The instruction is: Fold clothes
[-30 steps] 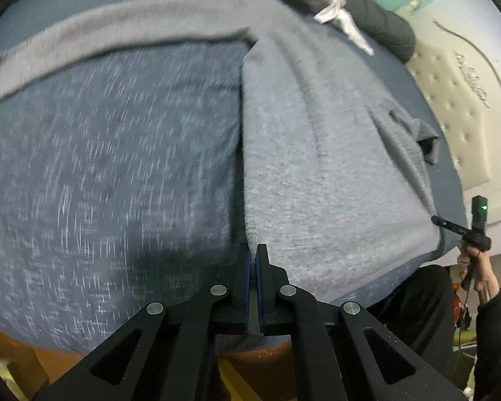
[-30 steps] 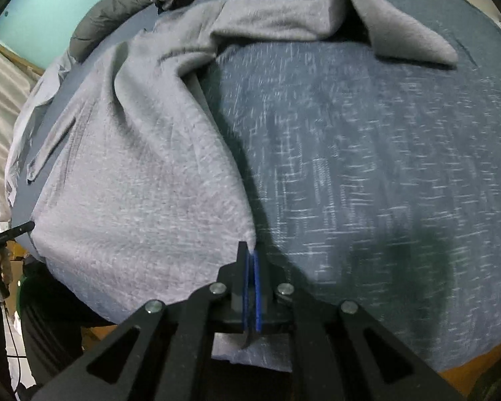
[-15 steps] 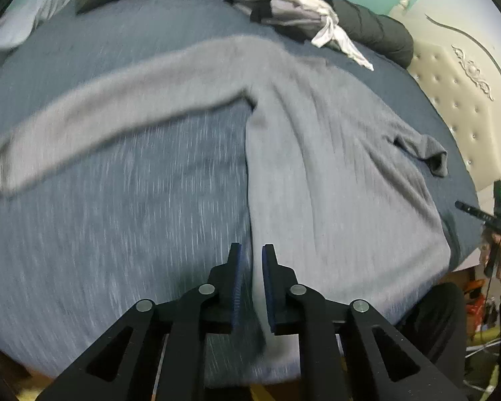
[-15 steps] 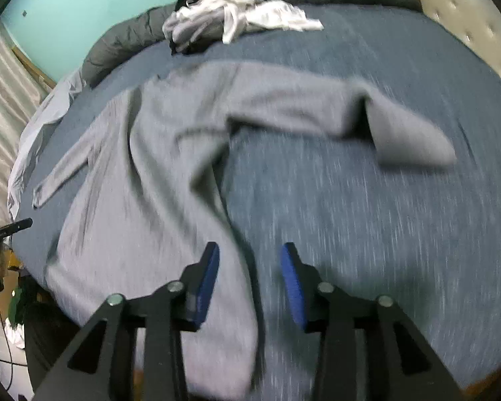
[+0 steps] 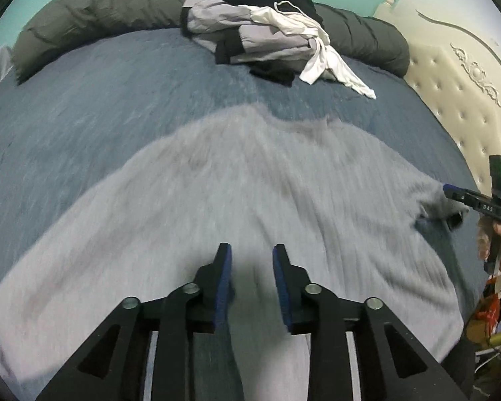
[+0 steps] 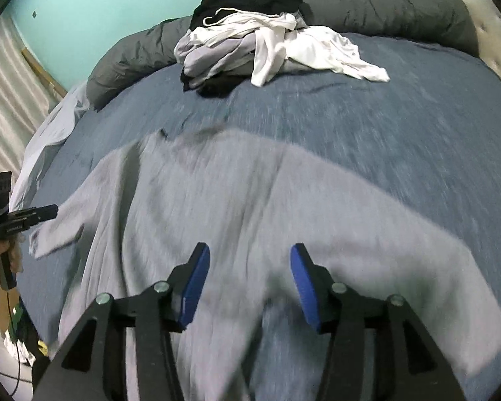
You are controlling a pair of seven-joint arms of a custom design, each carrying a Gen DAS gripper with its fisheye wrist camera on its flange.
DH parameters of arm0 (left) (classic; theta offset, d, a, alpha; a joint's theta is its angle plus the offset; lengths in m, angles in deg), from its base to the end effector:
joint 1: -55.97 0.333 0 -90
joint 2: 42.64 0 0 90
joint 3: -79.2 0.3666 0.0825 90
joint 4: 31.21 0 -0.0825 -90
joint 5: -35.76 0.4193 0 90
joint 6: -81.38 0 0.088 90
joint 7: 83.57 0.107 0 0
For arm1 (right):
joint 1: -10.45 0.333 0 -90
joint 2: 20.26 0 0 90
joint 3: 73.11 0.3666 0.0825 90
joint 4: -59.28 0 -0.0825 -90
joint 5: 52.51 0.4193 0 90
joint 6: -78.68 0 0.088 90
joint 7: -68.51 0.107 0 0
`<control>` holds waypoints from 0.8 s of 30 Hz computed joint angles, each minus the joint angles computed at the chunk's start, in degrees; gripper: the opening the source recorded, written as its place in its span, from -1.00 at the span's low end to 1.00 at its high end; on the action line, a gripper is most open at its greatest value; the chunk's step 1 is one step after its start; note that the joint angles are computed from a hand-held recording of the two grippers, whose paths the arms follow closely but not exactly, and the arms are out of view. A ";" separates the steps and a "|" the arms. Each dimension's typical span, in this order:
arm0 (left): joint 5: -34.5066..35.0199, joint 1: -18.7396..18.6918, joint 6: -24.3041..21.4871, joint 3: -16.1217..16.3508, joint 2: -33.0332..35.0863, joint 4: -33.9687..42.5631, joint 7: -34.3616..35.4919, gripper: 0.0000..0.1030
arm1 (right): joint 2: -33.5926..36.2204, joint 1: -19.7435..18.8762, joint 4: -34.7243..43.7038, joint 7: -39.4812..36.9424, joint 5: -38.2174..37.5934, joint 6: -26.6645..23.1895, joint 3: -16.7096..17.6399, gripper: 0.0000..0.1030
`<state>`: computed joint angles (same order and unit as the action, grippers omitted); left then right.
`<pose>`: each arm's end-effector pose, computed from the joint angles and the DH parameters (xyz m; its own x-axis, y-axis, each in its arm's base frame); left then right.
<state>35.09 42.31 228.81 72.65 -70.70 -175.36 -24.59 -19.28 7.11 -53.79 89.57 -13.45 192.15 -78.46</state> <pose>0.4156 -0.1582 0.5379 0.1318 -0.9643 0.2297 -0.8551 -0.2278 -0.4658 0.5971 -0.0508 0.5076 0.7202 -0.6297 -0.2912 -0.6751 -0.5394 -0.5032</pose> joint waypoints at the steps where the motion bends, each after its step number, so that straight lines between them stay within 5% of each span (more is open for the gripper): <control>1: 0.03 0.20 0.76 0.78 1.88 1.08 0.97 -0.42 | 1.16 0.53 1.04 0.41 0.17 0.66 0.52 0.01; 10: 0.27 4.96 4.16 1.57 17.71 12.22 7.54 -0.35 | 10.78 4.28 9.31 3.76 -1.66 7.35 4.50 0.03; 22: 1.03 9.36 6.32 -0.36 26.63 17.94 9.63 -0.16 | 16.20 7.63 12.28 0.54 -8.51 11.79 7.33 0.03; 23: 0.33 9.56 6.80 -0.40 27.15 18.10 10.07 -0.15 | 16.24 7.72 12.15 -0.01 -8.88 11.98 7.44 0.02; 24: -0.43 9.75 7.28 -0.47 27.56 18.15 10.61 -0.15 | 16.27 7.77 12.00 -0.63 -9.17 12.22 7.52 -0.22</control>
